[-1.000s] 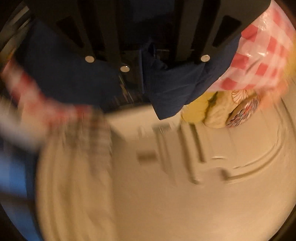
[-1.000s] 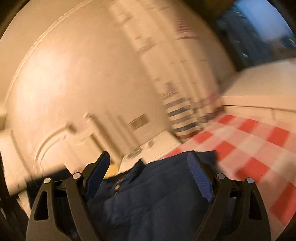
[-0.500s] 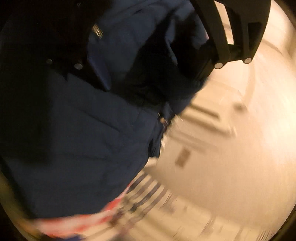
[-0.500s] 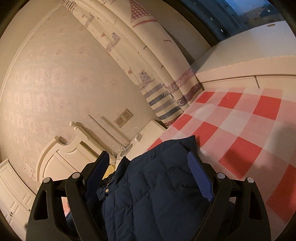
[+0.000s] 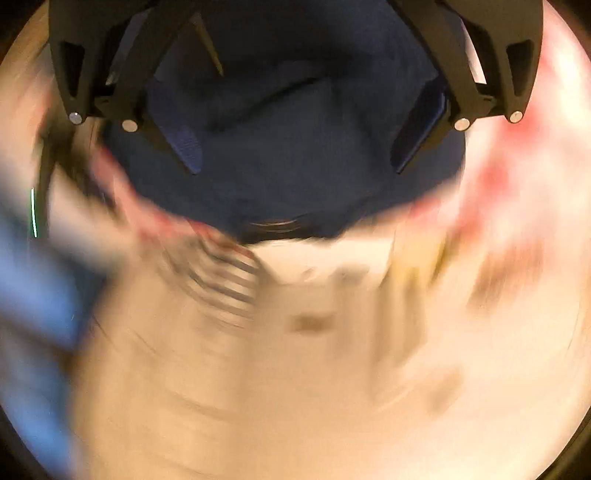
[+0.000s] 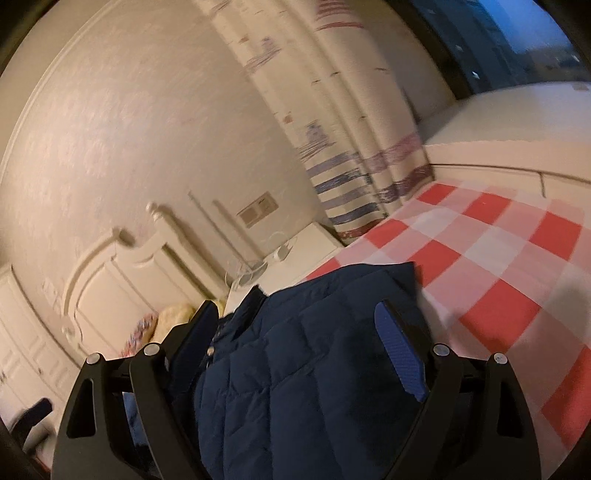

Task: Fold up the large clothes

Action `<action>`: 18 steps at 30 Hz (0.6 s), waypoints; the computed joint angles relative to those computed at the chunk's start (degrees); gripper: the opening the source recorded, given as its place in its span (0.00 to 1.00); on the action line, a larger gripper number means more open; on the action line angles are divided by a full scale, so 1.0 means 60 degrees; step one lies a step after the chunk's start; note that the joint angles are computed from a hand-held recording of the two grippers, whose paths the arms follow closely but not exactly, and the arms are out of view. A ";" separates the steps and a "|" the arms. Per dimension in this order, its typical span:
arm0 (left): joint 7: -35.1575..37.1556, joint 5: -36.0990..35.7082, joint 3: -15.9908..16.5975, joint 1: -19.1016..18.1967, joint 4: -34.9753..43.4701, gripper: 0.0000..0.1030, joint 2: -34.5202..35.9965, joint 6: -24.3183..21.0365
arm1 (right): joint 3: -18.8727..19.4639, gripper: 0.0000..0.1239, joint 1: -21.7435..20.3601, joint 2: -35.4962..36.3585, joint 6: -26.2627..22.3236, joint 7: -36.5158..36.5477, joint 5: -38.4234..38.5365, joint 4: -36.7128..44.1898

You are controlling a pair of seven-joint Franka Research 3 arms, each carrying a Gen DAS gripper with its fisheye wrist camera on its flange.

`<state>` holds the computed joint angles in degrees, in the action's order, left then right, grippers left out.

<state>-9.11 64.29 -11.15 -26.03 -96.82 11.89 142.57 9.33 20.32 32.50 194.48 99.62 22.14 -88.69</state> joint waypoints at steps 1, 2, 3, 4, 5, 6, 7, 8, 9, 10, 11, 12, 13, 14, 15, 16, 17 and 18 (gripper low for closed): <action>-0.1181 -0.0524 0.0160 0.0257 -0.0652 0.97 -0.0361 0.0093 | -0.0267 0.68 0.0242 0.0006 -0.0150 -0.0102 -0.0002 0.0070; -0.1693 -0.0644 0.0198 0.0396 -0.0970 0.97 -0.0500 0.0079 | -0.0670 0.68 0.0600 0.0021 -0.0356 -0.0232 0.0012 0.0173; -0.1995 -0.0821 0.0202 0.0524 -0.1174 0.97 -0.0545 -0.0064 | -0.0956 0.68 0.0858 0.0053 -0.0557 -0.0337 0.0000 0.0277; -0.2105 -0.0868 0.0183 0.0617 -0.1225 0.97 -0.0500 -0.0129 | -0.1260 0.68 0.1117 0.0096 -0.0805 -0.0415 -0.0021 0.0395; -0.2080 -0.1081 0.0142 0.0675 -0.1217 0.97 -0.0379 -0.0400 | -0.1704 0.68 0.1476 0.0164 -0.1141 -0.0435 -0.0054 0.0556; -0.2060 -0.1222 0.0081 0.0672 -0.1313 0.97 -0.0438 -0.0623 | -0.2133 0.68 0.1808 0.0244 -0.1507 -0.0381 -0.0137 0.0727; -0.2041 -0.1332 0.0043 0.0679 -0.1308 0.97 -0.0351 -0.0842 | -0.2354 0.68 0.1970 0.0309 -0.1790 -0.0313 -0.0274 0.0860; -0.2010 -0.1352 0.0031 0.0668 -0.1239 0.97 -0.0176 -0.1039 | -0.2421 0.68 0.2011 0.0341 -0.1928 -0.0247 -0.0408 0.0911; -0.1821 -0.1397 0.0011 0.0595 -0.1021 0.98 0.0115 -0.1483 | -0.2436 0.68 0.2014 0.0387 -0.2098 -0.0197 -0.0554 0.1002; -0.1498 -0.1636 0.0025 0.0606 -0.0830 0.98 0.0346 -0.1760 | -0.2411 0.68 0.1988 0.0430 -0.2274 -0.0156 -0.0699 0.1094; -0.1215 -0.2073 -0.0002 0.0677 -0.0884 0.98 0.0296 -0.1730 | -0.2507 0.68 0.2044 0.0466 -0.2383 -0.0028 -0.0834 0.1156; -0.1136 -0.2073 0.0021 0.0621 -0.0871 0.98 0.0272 -0.1852 | -0.2642 0.68 0.2130 0.0505 -0.2575 0.0129 -0.0984 0.1243; -0.1045 -0.2072 0.0034 0.0561 -0.0768 0.98 0.0340 -0.2019 | -0.2723 0.68 0.2175 0.0563 -0.2784 0.0267 -0.1154 0.1367; -0.0842 -0.2194 0.0026 0.0520 -0.0613 0.98 0.0437 -0.2241 | -0.2574 0.68 0.2076 0.0646 -0.3167 0.0175 -0.1387 0.1613; -0.0739 -0.2246 0.0041 0.0491 -0.0529 0.98 0.0482 -0.2329 | -0.2340 0.68 0.1930 0.0645 -0.3361 0.0014 -0.1573 0.1702; -0.0771 -0.2234 0.0062 0.0456 -0.0575 0.98 0.0449 -0.2334 | -0.1959 0.68 0.1712 0.0602 -0.3533 -0.0259 -0.1864 0.1742; -0.0816 -0.2225 0.0084 0.0455 -0.0635 0.98 0.0391 -0.2257 | -0.1244 0.68 0.1368 0.0416 -0.3567 -0.1112 -0.1916 0.1573; -0.0908 -0.2214 0.0096 0.0456 -0.0714 0.98 0.0331 -0.2165 | -0.0577 0.68 0.1062 0.0227 -0.3547 -0.1973 -0.1921 0.1356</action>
